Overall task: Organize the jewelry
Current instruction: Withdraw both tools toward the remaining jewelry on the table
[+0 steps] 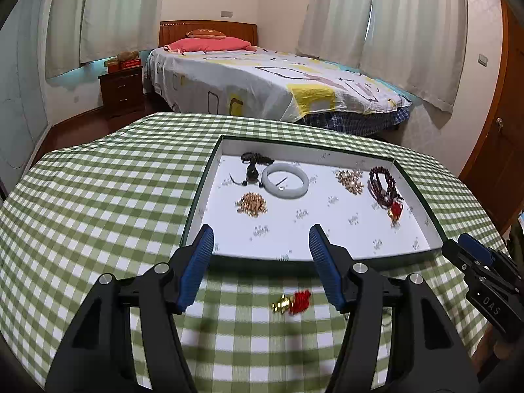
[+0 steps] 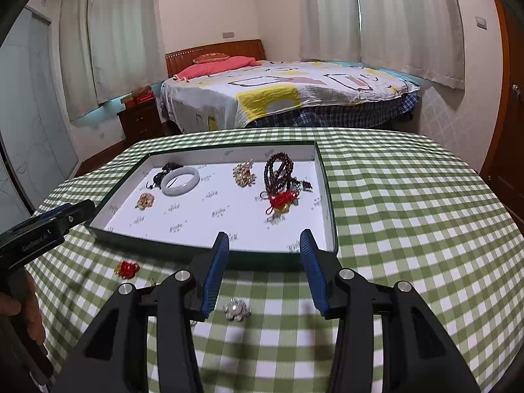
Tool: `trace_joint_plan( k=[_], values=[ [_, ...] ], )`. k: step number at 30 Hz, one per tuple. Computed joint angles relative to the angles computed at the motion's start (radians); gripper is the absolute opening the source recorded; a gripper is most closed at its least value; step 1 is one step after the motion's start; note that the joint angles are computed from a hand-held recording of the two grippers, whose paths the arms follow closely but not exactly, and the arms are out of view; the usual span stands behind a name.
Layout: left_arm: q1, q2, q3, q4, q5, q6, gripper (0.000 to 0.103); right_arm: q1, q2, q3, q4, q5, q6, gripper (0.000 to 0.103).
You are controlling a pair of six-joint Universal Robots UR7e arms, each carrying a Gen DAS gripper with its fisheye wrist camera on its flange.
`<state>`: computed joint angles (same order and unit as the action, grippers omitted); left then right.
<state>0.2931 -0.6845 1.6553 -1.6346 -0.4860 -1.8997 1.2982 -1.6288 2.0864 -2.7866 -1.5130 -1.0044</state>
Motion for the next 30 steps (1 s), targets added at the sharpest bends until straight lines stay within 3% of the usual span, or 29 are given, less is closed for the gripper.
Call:
trace_joint_plan(
  k=[13, 22, 30],
  values=[
    [-0.052, 0.002, 0.008, 0.107, -0.075, -0.129, 0.061, -0.026, -0.047, 0.047, 0.012, -0.004, -0.032, 0.045],
    [-0.053, -0.01, 0.036, 0.094, -0.096, -0.151, 0.061, -0.004, -0.021, 0.052, 0.017, -0.07, -0.041, 0.044],
    [-0.045, -0.012, 0.052, 0.057, -0.105, -0.138, 0.061, 0.028, 0.028, 0.039, 0.03, -0.172, -0.035, 0.04]
  ],
)
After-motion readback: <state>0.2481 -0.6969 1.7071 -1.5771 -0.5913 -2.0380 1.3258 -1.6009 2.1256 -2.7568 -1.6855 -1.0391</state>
